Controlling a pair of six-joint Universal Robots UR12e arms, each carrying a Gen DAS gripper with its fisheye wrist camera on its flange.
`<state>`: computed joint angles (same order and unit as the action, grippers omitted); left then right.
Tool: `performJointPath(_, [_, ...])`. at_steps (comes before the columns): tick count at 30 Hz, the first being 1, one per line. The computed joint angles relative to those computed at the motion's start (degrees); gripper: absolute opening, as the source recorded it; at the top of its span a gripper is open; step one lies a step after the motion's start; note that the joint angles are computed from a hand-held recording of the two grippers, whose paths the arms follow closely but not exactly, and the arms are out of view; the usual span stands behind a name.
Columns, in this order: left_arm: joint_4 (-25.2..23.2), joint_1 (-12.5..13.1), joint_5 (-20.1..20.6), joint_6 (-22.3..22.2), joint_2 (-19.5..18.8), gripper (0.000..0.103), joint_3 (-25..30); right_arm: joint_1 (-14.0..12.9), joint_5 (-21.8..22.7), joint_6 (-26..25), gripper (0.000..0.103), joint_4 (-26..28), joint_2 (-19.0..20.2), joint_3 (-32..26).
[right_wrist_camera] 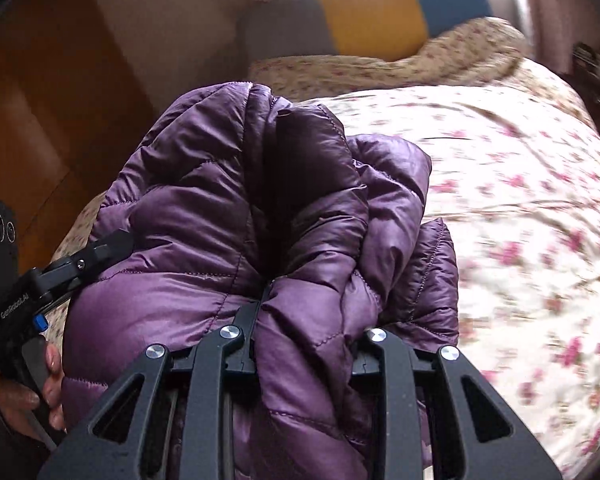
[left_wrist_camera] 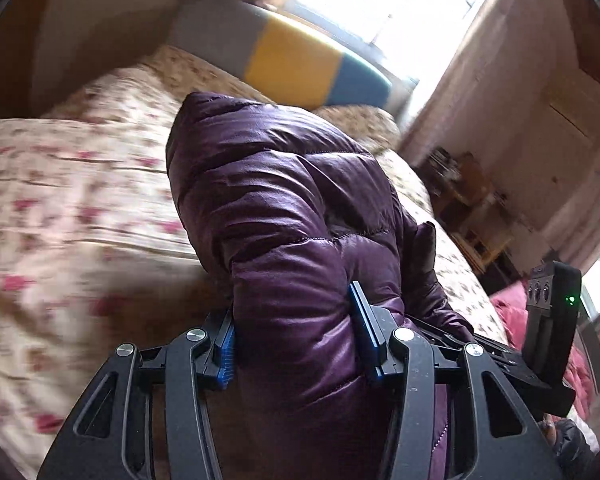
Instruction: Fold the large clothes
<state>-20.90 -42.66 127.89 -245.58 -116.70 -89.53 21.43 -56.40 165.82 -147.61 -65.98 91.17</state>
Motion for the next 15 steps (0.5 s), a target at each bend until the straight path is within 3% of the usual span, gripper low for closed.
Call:
performJointPath(4, [-7.9, -0.8, 2.6, -9.6, 3.5, 0.049, -3.6, 3.2, -2.0, -0.5, 0.025, 0.9, 0.2, -0.1])
performJointPath(7, [-15.9, -0.7, 1.2, -18.4, 4.6, 0.055, -4.5, 5.0, -5.8, -0.2, 0.028, -3.0, 0.5, 1.1])
performJointPath(10, [-18.9, -1.4, 2.9, -22.0, 3.8, 0.061, -4.3, 5.8, -9.1, 1.1, 0.035, -7.8, 1.6, 2.2])
performJointPath(12, [-19.0, -1.4, 3.3, -23.1, 3.0, 0.062, -4.2, 6.0, -10.2, 1.5, 0.036, -10.2, 2.9, 2.0])
performJointPath(15, [-23.2, -1.9, 5.4, -24.6, 1.4, 0.062, -2.2, 6.2, -11.3, 2.3, 0.037, -12.0, 3.6, 2.2])
